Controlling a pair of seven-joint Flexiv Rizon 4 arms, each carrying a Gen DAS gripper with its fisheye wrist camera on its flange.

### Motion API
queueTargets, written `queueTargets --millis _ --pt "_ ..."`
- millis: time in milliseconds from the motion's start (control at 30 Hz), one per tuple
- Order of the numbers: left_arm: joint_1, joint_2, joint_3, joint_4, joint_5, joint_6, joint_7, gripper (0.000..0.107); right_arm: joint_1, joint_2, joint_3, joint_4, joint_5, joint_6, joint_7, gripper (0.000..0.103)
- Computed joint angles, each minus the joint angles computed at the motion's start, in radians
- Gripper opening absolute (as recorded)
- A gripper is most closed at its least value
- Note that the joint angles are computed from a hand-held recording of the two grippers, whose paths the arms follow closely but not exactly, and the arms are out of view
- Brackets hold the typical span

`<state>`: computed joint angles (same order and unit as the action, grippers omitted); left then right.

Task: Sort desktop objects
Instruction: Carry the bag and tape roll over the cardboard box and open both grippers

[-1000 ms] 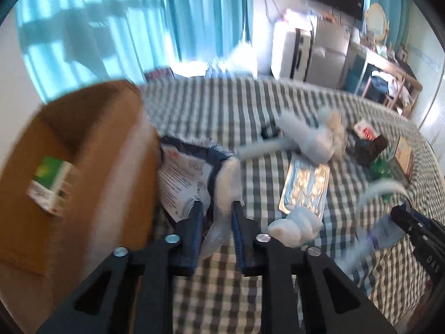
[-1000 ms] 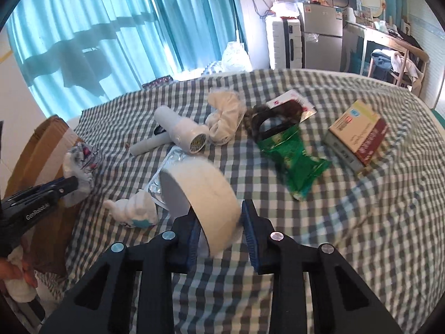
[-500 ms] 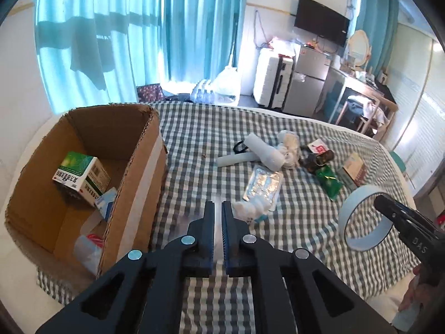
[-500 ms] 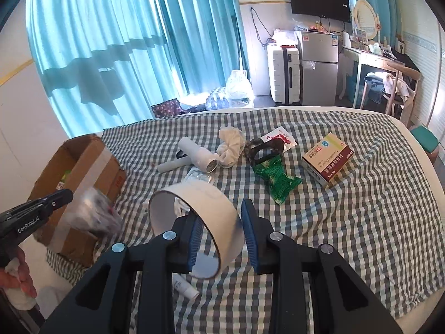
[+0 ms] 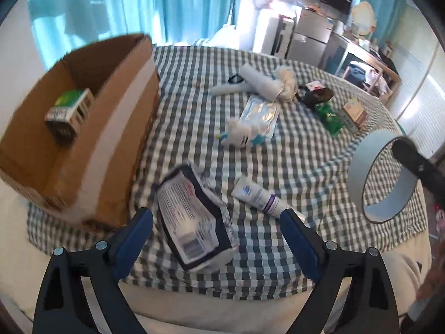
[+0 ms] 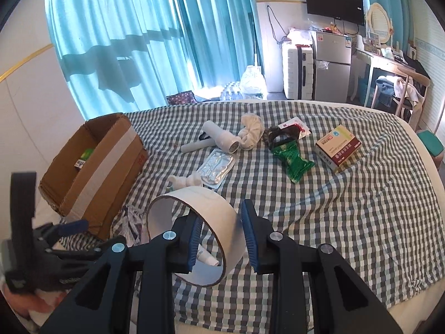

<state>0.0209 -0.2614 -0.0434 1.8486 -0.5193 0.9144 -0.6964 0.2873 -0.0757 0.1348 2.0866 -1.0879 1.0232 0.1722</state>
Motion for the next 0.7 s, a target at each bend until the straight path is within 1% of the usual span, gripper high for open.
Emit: queueTargets --millis 100,167,200,267,300,333,367,400,433,467,567,700 --pt "-0.029 -0.036 0.022 -0.011 0.104 0.015 -0.079 0.095 -0.001 -0.005 -0.001 0.005 0.001 0.012 0.001 0.028" --pt "-0.050 -0.063 0.034 -0.015 0.178 0.059 -0.136 0.095 -0.005 -0.006 -0.004 0.009 -0.003 0.026 0.001 0.028" --pt "-0.068 -0.084 0.052 -0.024 0.236 0.082 -0.189 0.095 -0.008 -0.009 -0.007 0.013 -0.003 0.038 0.005 0.028" --pt "-0.090 -0.123 0.081 -0.058 0.332 0.084 -0.275 0.095 -0.016 -0.015 -0.013 0.021 -0.003 0.070 0.016 0.028" --pt "-0.089 -0.139 0.084 -0.072 0.355 0.066 -0.298 0.094 -0.019 -0.019 -0.016 0.023 0.000 0.083 0.017 0.028" --pt "-0.072 -0.149 0.071 -0.075 0.344 0.051 -0.295 0.071 -0.019 -0.023 -0.017 0.023 0.003 0.088 0.015 0.028" --pt "-0.048 -0.151 0.048 -0.065 0.309 0.052 -0.279 0.051 -0.020 -0.028 -0.018 0.022 0.012 0.091 0.004 0.028" --pt "-0.032 -0.149 0.032 -0.057 0.283 0.052 -0.265 0.036 -0.020 -0.033 -0.020 0.022 0.021 0.095 -0.007 0.028" --pt "-0.017 -0.139 0.018 -0.041 0.259 0.070 -0.241 0.028 -0.020 -0.035 -0.022 0.024 0.026 0.101 -0.010 0.028" --pt "-0.007 -0.128 0.006 -0.028 0.237 0.082 -0.217 0.025 -0.021 -0.039 -0.024 0.024 0.034 0.109 -0.016 0.028" --pt "0.022 -0.081 -0.030 0.017 0.143 0.123 -0.139 0.025 -0.017 -0.046 -0.028 0.017 0.046 0.117 -0.033 0.028" --pt "0.036 -0.020 -0.051 0.038 0.020 0.118 -0.038 0.025 -0.003 -0.046 -0.029 -0.002 0.034 0.106 -0.038 0.028"
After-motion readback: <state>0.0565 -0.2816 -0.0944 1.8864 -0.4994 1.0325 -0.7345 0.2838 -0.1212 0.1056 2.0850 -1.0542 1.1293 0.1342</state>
